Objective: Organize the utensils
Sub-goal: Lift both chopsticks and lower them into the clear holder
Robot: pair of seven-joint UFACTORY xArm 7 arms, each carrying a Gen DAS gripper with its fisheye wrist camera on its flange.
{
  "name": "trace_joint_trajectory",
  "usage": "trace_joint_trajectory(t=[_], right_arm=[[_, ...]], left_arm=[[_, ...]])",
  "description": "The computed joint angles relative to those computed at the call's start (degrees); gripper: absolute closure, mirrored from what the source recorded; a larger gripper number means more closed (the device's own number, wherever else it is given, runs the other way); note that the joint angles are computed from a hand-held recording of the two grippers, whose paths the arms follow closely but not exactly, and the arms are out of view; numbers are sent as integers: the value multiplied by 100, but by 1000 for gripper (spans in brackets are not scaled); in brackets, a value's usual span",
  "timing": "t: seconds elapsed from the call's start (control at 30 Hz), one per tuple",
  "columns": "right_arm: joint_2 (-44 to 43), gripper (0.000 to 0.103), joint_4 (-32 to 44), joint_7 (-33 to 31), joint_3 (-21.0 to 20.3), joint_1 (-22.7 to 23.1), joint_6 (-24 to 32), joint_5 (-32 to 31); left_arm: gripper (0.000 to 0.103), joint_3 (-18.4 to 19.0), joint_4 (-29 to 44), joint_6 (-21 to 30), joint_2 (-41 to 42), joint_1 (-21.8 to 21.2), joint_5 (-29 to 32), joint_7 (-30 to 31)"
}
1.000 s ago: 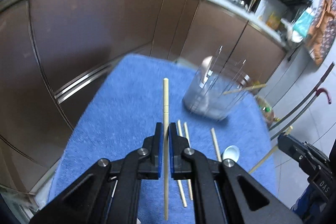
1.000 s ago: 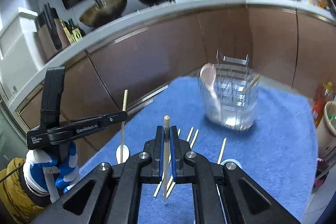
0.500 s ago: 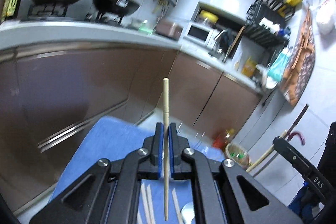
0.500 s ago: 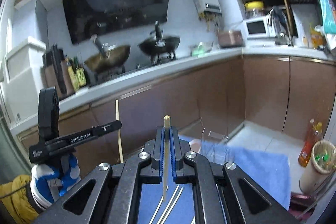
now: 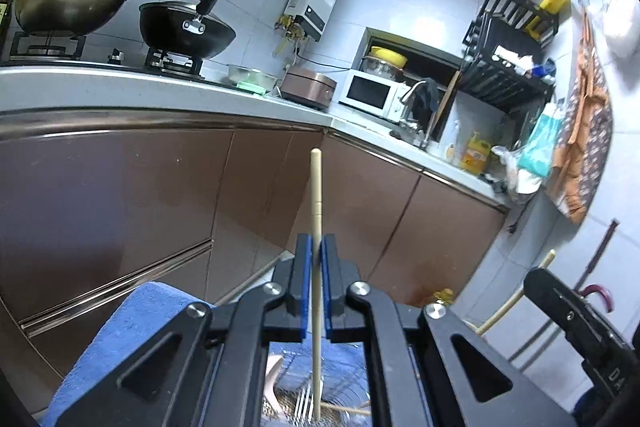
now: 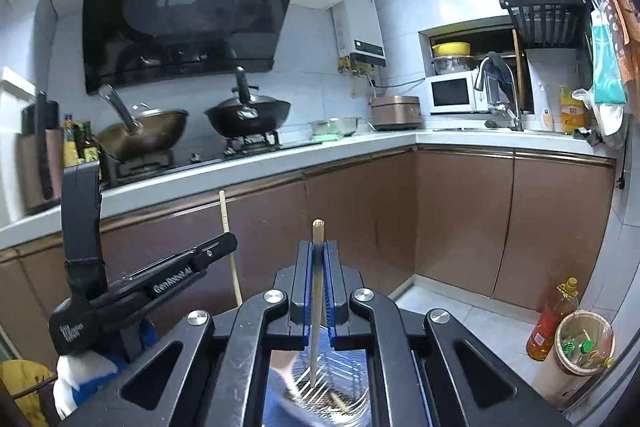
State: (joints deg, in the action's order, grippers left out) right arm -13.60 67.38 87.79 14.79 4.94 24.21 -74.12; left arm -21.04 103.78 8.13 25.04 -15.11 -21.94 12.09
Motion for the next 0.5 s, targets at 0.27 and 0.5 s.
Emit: trace_joint_trajectory(t=[0.27,0.5], right_arm=[[402,97,-246,552,-193,112,116,-596],[385,94,-576,562,-366,301,-9,-501]], left_arm=[[98,1155,184,-667,716,-1026,1159,-1255],[94,1087,-647,-1416,608,-956,1758,-1639]])
